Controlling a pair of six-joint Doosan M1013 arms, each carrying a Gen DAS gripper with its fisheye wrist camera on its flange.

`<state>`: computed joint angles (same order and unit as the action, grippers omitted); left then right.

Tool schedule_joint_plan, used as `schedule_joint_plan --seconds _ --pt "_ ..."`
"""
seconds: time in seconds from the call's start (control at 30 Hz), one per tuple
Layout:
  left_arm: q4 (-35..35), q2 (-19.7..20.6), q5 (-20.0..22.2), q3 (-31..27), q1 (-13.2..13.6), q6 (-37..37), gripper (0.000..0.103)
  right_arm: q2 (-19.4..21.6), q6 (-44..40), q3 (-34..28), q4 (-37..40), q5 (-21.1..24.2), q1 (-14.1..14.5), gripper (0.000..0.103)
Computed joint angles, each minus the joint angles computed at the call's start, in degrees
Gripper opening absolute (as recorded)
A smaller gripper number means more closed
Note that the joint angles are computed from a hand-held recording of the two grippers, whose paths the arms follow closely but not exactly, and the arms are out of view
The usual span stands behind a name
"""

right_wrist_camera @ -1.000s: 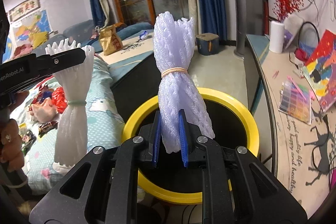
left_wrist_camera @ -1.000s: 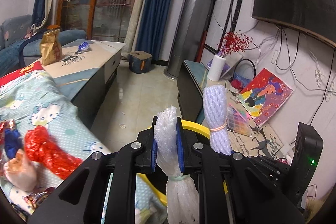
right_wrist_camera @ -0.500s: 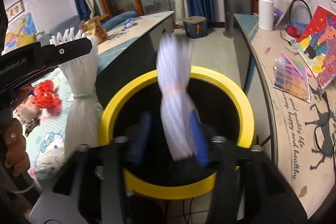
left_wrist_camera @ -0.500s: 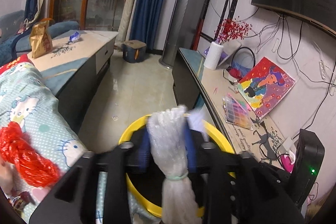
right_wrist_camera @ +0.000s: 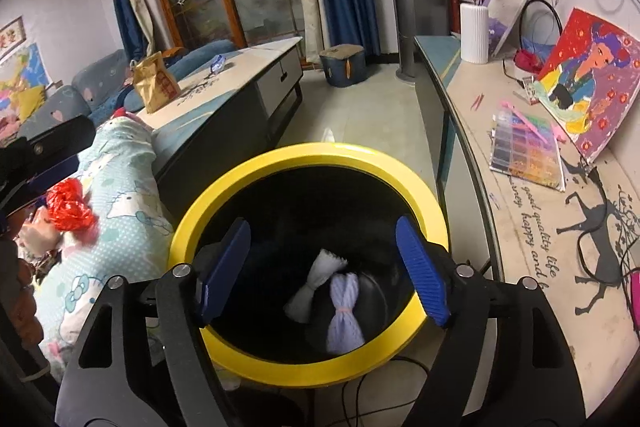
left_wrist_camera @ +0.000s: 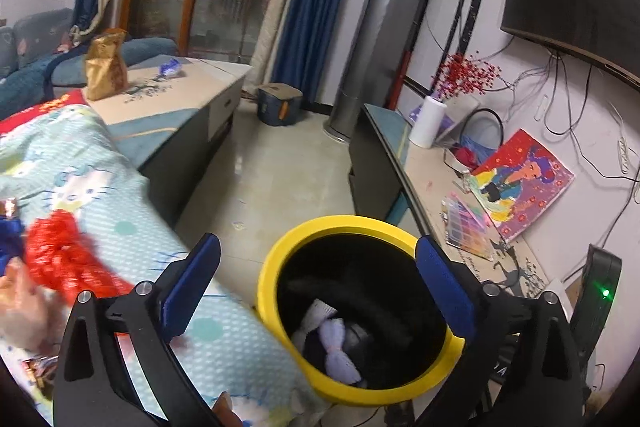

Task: Collect trash
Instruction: 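Open both grippers to drop the foam nets into the bin, then move both grippers back over the snack wrappers on the bed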

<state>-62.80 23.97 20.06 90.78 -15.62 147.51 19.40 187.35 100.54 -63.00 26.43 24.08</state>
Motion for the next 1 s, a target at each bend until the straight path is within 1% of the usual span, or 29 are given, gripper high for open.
schedule_joint_plan --seconds 0.17,0.27,0.33,0.53,0.6,0.73,0.8,0.93,1.0 --pt "-1.4 -1.6 -2.4 2.0 1.0 1.2 0.096 -0.4 1.2 -0.1 -3.2 -0.9 0.6 0.071" --pt "-1.0 -2.4 -3.3 2.7 1.7 -0.7 0.096 -0.6 0.8 -0.4 -4.2 -1.9 1.1 0.071" --pt "-2.7 -3.1 -4.2 3.5 2.2 0.3 0.096 -0.6 0.6 -0.6 -4.9 -2.8 1.4 0.071" --pt "-10.8 -5.0 -7.3 5.9 3.3 7.5 0.096 -0.7 -0.8 -1.5 -6.6 -5.1 2.7 0.071" --pt "-13.5 -5.7 -9.1 6.7 3.5 10.8 0.096 -0.7 -1.1 -1.7 -7.4 -6.0 3.0 0.071" --pt "-20.4 -6.7 -10.8 8.1 4.0 18.2 0.096 -0.6 -2.1 -2.3 -8.5 -7.6 4.0 0.071" --pt "-24.5 -7.2 -11.5 8.8 4.3 22.3 0.096 -0.6 -3.4 -2.6 -8.1 -8.5 4.3 0.071" --pt "-27.6 -7.9 -11.9 9.6 5.2 24.7 0.096 -0.1 -7.3 -3.6 -6.3 -9.6 5.1 0.071" --pt "-30.6 -8.2 -12.7 10.1 5.6 27.4 0.096 0.2 -10.1 -4.1 -4.4 -10.1 5.4 0.071"
